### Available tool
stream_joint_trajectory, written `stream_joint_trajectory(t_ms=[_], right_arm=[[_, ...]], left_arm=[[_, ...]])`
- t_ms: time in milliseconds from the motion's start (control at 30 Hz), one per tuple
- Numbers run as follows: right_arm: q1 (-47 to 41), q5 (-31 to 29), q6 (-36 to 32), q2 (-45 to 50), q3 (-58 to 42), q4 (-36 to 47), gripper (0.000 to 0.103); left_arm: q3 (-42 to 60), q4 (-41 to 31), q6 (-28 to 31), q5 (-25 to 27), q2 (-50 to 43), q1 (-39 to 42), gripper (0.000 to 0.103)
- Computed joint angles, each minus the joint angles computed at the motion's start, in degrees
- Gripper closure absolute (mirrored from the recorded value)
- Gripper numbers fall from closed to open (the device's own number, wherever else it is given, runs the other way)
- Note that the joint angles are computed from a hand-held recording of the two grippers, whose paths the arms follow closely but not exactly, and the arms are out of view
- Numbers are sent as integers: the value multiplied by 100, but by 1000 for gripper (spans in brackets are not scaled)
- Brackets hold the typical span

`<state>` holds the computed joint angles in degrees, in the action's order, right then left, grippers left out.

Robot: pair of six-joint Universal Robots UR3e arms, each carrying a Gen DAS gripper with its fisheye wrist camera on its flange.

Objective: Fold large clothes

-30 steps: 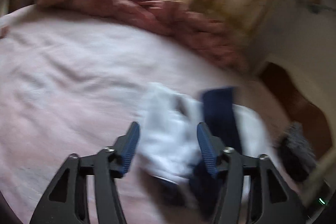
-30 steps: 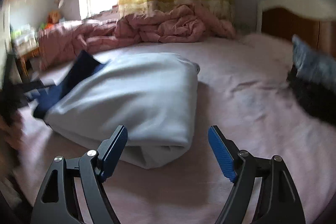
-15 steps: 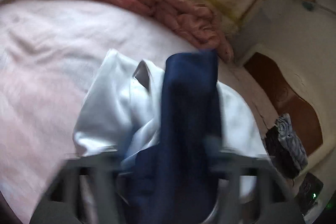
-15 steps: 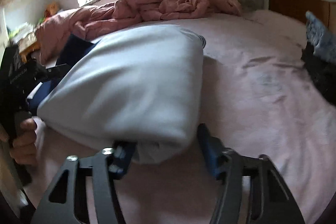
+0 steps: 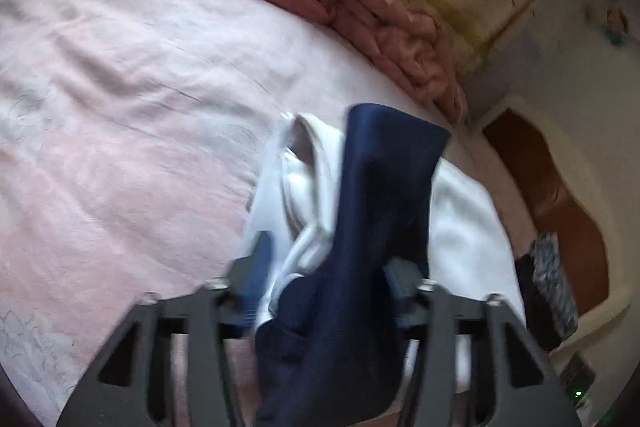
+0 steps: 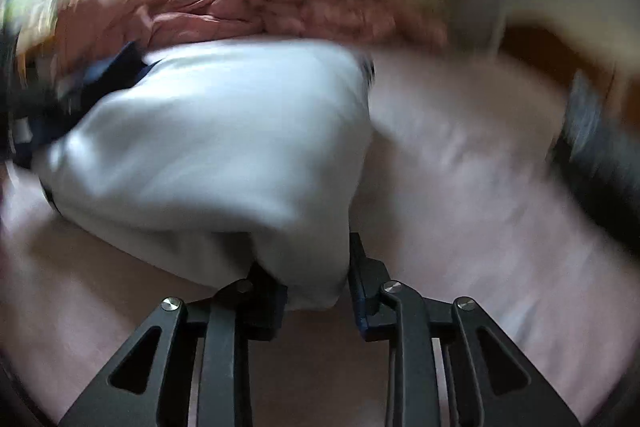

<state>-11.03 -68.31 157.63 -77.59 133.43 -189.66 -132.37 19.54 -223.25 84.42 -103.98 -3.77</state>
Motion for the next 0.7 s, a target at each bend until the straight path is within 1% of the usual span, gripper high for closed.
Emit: stream_joint_trajectory(t_ms=[33,67,100,133,167,200,267,300,367,400,433,467,500,533,567,600,633,667,700], right_arm=[[-501,732,-74,-209,17,684,70],[-924,1305,-227,-420,70,1270,62],[-1335,1813,-511,-643,113,1924,49],[-1543,2013,-654,-752,156,2201,44],[-1695,2008,-648,-876,238,2232,36],[-1741,1924,-616,-953,338,2102,34],[-1831,1976,-726,-1143,476,2074,34],[-1910,2084,-725,-1283,573,2025,34],[-2106,2411,-906,-1756,759,2237,34],[-2261,2682,-1102,-2153,921,2387,34],[-2320,2856,-1074,-2384,1069,2227,34],[-2278,2894,-898,-2480,1134,1872,34],[-2054,2642,-637,-2435,1032,1574,34],[-1590,2080,-198,-2150,689,1283,34],[-1222,1624,71,-1861,283,1365,34],[-865,1238,290,-1487,-275,1796,34],[-744,1121,362,-1252,-592,2164,34],[-641,1002,462,-969,-839,2326,33],[-536,766,534,-673,-1003,2285,24]], left_arm=[[-53,34,-58,58,71,15,29],[-82,32,-65,179,160,-9,25],[-96,11,-18,342,253,-64,24],[-92,-9,38,486,326,-123,23],[-50,-44,78,662,374,-228,22],[-109,-79,160,721,486,-223,22],[47,-255,162,1148,497,-470,20],[30,-210,153,1305,495,-523,20],[154,-286,74,1793,436,-739,18],[213,-360,103,1939,425,-807,18],[287,-459,188,1967,419,-811,18],[363,-558,255,1975,392,-818,18],[453,-644,269,2001,327,-829,18],[566,-835,251,2081,268,-862,17],[786,-1311,190,2274,207,-927,17],[1033,-1903,63,2663,153,-1066,17],[1417,-2641,-208,3388,-22,-1326,13],[1653,-3044,-516,4124,-228,-1591,11],[1693,-3138,-712,4538,-323,-1747,11]])
